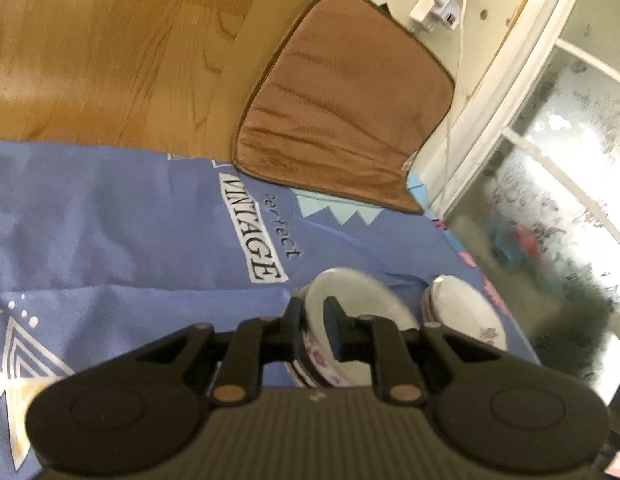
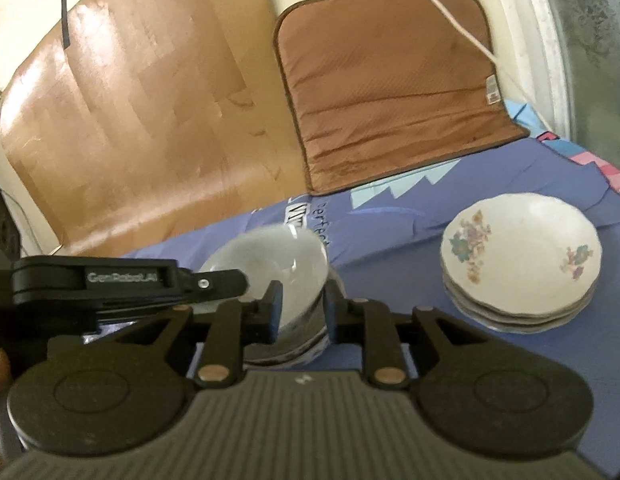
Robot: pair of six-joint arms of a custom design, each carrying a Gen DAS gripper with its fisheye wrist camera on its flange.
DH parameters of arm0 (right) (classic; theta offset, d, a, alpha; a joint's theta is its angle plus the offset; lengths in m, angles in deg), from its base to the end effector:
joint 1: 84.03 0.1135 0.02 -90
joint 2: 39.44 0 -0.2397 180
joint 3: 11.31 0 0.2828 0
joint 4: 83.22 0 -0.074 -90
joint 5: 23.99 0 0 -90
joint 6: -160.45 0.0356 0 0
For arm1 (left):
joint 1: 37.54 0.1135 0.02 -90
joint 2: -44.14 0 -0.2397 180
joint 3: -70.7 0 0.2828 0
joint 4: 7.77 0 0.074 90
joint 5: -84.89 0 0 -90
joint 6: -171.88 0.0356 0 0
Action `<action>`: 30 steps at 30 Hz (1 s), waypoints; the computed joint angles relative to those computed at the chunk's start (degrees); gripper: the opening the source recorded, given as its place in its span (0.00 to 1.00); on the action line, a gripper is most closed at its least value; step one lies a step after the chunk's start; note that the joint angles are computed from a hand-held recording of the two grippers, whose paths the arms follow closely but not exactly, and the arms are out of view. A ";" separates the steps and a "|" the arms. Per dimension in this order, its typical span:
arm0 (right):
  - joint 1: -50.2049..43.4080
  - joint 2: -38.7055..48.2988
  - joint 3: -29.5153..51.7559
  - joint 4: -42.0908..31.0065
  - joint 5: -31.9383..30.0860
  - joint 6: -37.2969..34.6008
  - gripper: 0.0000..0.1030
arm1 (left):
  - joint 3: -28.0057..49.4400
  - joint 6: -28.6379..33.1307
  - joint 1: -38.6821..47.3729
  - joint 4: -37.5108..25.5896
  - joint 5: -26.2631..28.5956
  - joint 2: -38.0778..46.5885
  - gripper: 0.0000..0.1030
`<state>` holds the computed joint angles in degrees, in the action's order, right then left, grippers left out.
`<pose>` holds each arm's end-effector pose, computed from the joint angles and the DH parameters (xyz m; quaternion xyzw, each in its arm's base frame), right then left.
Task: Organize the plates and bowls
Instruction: 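Set both bowls onto the bowl stack and open both tools, then withdraw both open tools from the bowl stack and plate stack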
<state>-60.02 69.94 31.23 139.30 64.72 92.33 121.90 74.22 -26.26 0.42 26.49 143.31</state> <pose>0.2834 0.1271 0.0345 -0.0217 0.8399 0.2201 0.4957 0.3250 0.0458 0.0733 -0.0294 0.8784 -0.2335 0.4159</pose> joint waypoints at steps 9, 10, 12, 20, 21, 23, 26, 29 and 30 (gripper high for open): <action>1.10 -2.23 -4.93 7.47 3.03 -0.67 0.35 | -6.72 1.56 5.35 1.82 -1.11 -7.32 0.20; 1.80 -2.41 -5.59 8.37 3.90 -1.20 0.35 | -7.44 1.95 6.09 1.84 -0.84 -7.98 0.20; 2.56 -2.32 -6.13 9.02 4.36 -1.82 0.35 | -8.86 2.99 7.57 1.80 -0.19 -9.08 0.20; 6.73 0.78 -8.48 14.20 11.31 -2.57 0.35 | -13.37 6.42 12.08 7.31 0.53 -7.02 0.24; 7.43 1.43 -8.73 15.04 12.13 -2.46 0.35 | -13.56 6.56 12.71 8.30 0.55 -5.93 0.24; 8.24 2.66 -8.95 15.50 11.70 -1.51 0.35 | -13.95 6.71 13.83 10.76 0.76 -3.74 0.24; 9.59 3.44 -7.53 11.07 10.25 -0.53 0.35 | -13.95 6.80 15.70 14.90 1.91 0.39 0.24; 9.41 3.87 -5.34 6.31 7.41 0.57 0.35 | -12.89 6.48 17.33 16.31 3.44 3.34 0.24; 9.32 4.01 -4.68 5.18 7.01 0.87 0.35 | -12.60 6.35 17.85 16.68 4.02 3.94 0.24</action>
<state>-50.71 73.95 26.55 144.49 71.74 93.20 109.30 80.56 -8.40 17.10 30.51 147.25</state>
